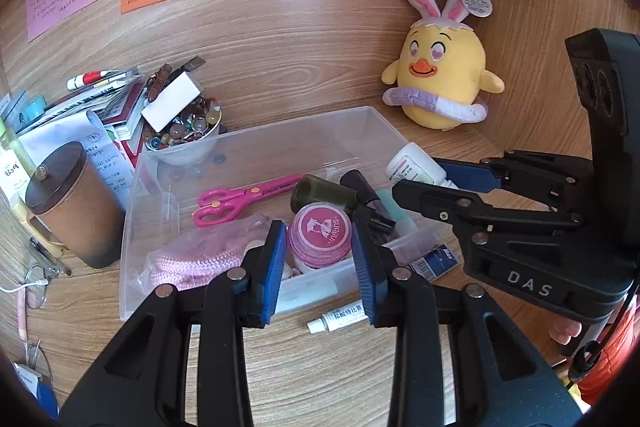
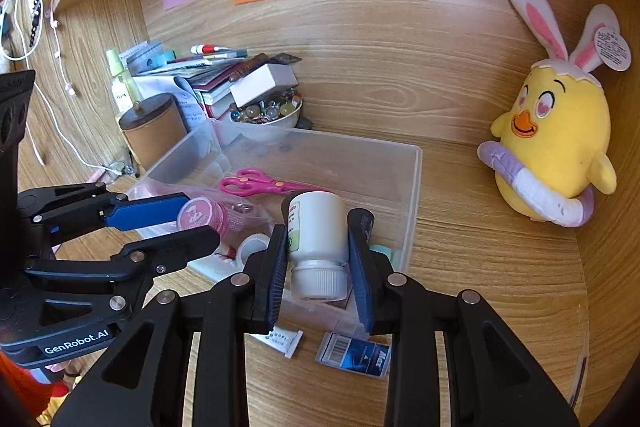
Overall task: Organize objects
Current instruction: 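Lower the pink jar and white pill bottle into the clear box and release both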
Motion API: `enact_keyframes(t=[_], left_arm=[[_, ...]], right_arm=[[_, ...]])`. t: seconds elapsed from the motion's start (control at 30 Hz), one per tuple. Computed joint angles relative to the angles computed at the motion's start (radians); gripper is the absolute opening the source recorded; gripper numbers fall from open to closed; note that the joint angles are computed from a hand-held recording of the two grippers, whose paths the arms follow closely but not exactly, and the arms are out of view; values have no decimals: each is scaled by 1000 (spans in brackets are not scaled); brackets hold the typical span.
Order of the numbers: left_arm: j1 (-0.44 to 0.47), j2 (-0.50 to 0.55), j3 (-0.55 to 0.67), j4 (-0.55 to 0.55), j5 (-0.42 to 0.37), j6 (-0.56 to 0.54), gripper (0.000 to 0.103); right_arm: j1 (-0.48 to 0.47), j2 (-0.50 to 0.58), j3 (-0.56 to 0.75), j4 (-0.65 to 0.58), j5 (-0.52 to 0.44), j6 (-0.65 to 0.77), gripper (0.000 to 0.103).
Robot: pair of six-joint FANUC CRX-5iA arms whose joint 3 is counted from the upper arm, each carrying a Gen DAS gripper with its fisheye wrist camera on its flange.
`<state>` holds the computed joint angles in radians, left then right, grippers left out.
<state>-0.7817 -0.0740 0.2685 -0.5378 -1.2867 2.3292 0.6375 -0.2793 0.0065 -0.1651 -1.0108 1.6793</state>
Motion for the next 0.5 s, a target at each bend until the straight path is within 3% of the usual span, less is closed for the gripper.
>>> enact_keyframes(t=[0.5], left_arm=[[72,-5,-35,93,45,-28,33]], right_arm=[[12,67,26,20,-48,-1,27]])
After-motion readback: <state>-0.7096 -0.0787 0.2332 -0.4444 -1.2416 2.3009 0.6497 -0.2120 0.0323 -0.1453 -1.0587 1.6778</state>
